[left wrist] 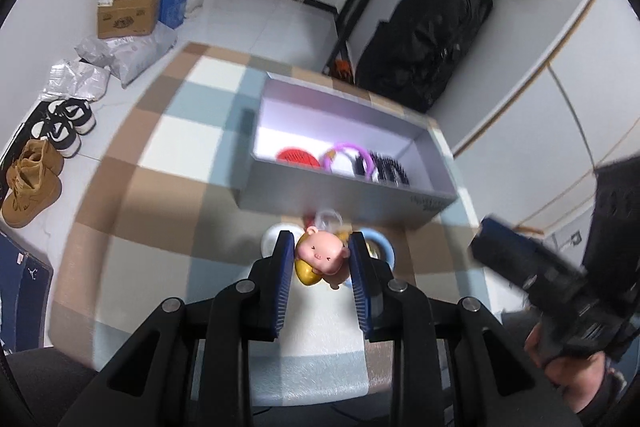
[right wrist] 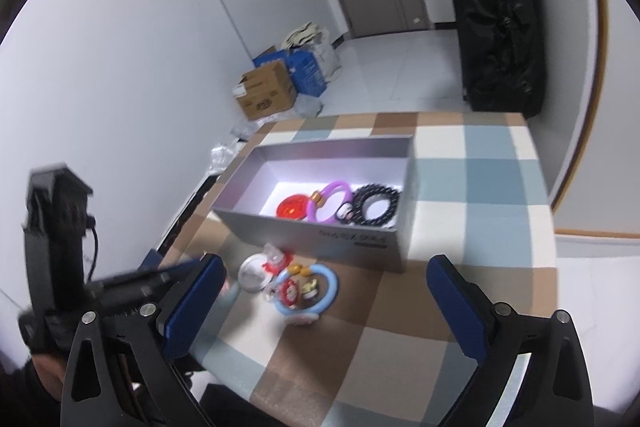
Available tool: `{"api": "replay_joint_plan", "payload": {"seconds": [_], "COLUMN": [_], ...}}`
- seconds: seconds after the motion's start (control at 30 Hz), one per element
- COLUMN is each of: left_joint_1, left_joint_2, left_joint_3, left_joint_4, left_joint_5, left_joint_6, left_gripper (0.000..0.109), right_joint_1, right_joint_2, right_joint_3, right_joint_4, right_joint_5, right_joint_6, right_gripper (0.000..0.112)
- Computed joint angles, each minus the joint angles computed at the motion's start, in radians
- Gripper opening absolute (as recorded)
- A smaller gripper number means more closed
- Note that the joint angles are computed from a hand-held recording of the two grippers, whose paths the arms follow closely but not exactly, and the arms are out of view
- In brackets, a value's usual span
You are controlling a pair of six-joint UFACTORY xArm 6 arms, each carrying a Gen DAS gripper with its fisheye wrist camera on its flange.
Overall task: Organize jewelry
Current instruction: 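Grasp the pink pig toy with the left tool and lift it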
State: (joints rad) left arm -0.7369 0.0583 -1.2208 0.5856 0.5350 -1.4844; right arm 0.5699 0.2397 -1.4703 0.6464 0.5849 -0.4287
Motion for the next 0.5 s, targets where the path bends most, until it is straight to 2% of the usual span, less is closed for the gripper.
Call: {"api": "replay_joint_plan", "payload": {"seconds": [0.07, 0.17, 0.33, 0.4, 0.47, 0.5], "left_joint_1": [0.013, 0.029, 0.057, 0.066, 0.072, 0.075], "left_joint_2": [-0.017, -0.042, -0.072, -0.079, -0.087, -0.087], "left_joint_3": [0.019, 0.046, 0.084, 0.094, 0.104, 0.107], "left_joint_4": [0.016, 0.038, 0.077, 0.080, 0.081, 0.078], "left_joint_5": [-0.017, -0.033, -0.072, -0.087, -0.100, -0.108], "left_joint_6": [-0.034, -0.083, -0.159, -0.172, -0.177, -0.173], "left_gripper": [0.022, 0.022, 0.022, 0.022, 0.022, 0.022], "right_joint_1": [0.004, 0.014, 0.036, 0.045, 0.057, 0.061], "right_joint_2": [0.017, 0.042, 0.077, 0.088, 0.104, 0.110], "right_joint_3": [-0.022, -0.050, -0.087, -0.098, -0.115, -0.120], "right_joint_4": [0.009, -0.012, -0.046, -0.067, -0.102, -0.114], "right_joint_5": [0.049, 0.103, 0.154, 0.161, 0.165, 0.165], "right_joint_6": [-0.017, -0.014, -0.011, -0.008, 0.005, 0.011], "right_gripper": [0.089, 0.085, 0.067, 0.060, 0.048, 0.047]}}
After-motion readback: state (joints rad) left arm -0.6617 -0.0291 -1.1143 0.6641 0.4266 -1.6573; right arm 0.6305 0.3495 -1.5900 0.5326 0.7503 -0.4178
